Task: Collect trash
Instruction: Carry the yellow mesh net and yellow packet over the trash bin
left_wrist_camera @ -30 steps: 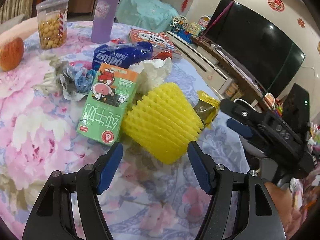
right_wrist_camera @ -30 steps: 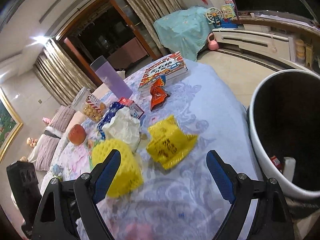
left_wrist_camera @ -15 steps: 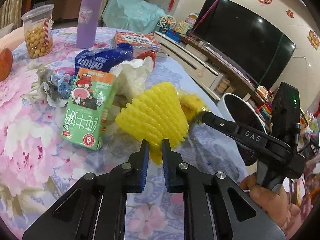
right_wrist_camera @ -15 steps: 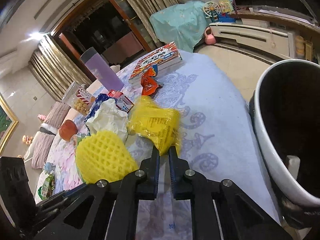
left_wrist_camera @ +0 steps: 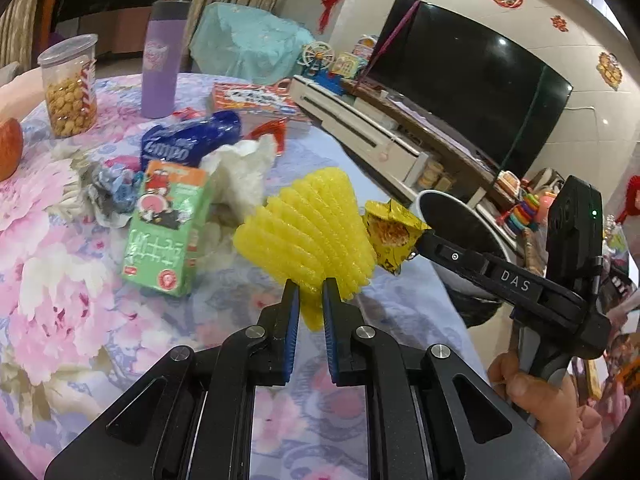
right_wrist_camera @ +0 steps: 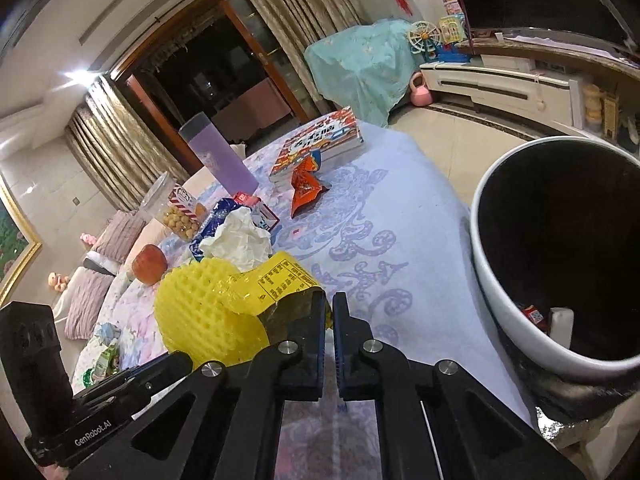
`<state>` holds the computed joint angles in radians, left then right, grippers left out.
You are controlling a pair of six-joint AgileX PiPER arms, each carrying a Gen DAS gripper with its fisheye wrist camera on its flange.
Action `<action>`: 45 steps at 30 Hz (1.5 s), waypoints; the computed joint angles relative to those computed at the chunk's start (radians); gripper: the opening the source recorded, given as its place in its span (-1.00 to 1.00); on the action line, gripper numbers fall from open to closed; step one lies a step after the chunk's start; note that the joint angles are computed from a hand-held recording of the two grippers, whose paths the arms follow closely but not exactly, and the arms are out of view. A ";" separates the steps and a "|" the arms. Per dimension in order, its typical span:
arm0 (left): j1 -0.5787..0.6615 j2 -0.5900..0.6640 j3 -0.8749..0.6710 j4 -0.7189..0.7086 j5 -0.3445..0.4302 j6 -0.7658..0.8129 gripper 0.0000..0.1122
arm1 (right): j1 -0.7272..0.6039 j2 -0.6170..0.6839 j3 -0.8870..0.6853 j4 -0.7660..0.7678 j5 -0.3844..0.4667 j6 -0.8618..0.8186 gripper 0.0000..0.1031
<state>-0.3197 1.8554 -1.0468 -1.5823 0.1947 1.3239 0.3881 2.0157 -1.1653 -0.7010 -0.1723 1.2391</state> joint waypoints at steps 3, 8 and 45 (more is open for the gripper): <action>-0.020 0.002 -0.010 0.042 0.004 -0.043 -0.81 | -0.006 -0.037 0.045 0.131 -0.003 -0.131 -0.93; -0.061 0.016 -0.048 0.166 0.016 -0.170 -0.81 | -0.036 -0.111 0.141 0.317 -0.024 -0.313 -0.93; -0.299 0.368 -0.721 1.144 0.241 -1.128 -0.81 | -0.367 -0.256 0.359 0.307 -0.078 -0.367 -0.93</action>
